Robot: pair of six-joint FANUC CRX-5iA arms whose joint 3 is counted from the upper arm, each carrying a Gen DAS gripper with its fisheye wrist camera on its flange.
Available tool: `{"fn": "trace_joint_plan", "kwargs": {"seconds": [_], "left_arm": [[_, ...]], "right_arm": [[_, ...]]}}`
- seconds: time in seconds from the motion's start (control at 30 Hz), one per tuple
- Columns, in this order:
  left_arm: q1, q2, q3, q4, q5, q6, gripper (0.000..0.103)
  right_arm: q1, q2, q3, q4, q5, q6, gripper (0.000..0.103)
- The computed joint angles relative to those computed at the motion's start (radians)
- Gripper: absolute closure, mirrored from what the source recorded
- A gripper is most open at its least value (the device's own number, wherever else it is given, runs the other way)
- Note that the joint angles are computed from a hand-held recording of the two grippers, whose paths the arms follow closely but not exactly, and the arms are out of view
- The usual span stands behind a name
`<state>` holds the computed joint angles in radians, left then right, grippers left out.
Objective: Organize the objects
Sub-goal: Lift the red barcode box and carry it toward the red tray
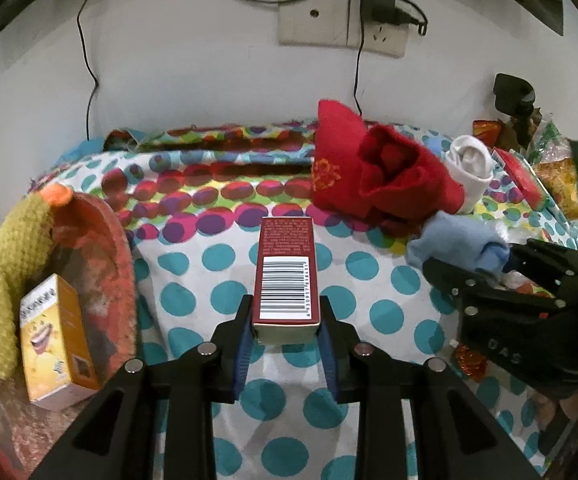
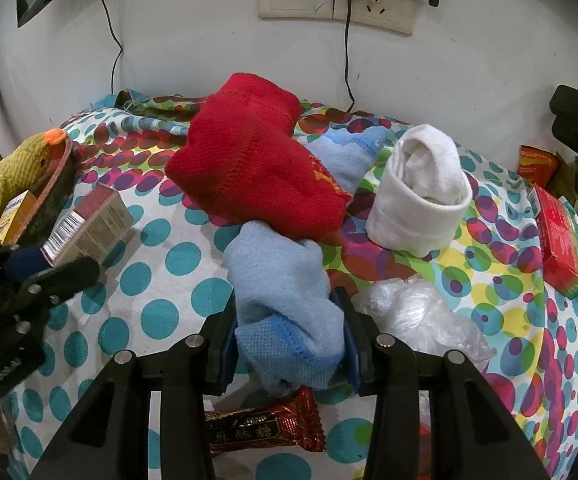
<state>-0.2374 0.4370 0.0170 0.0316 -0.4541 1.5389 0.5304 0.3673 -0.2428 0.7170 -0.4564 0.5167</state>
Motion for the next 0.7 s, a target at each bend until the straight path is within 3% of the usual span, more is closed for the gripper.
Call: {"fn": "trace_joint_plan", "kwargs": {"seconds": [0.43, 0.53, 0.7], "left_arm": [[0.03, -0.117, -0.101, 0.027, 0.013, -0.071, 0.073], [0.056, -0.156, -0.152, 0.078, 0.025, -0.108, 0.073], [0.088, -0.219, -0.196, 0.047, 0.014, -0.097, 0.073]], "right_arm": [[0.003, 0.005, 0.005, 0.002, -0.003, -0.004, 0.063], [0.003, 0.006, 0.006, 0.003, -0.004, -0.005, 0.062], [0.004, 0.008, 0.008, 0.006, -0.006, -0.008, 0.062]]}}
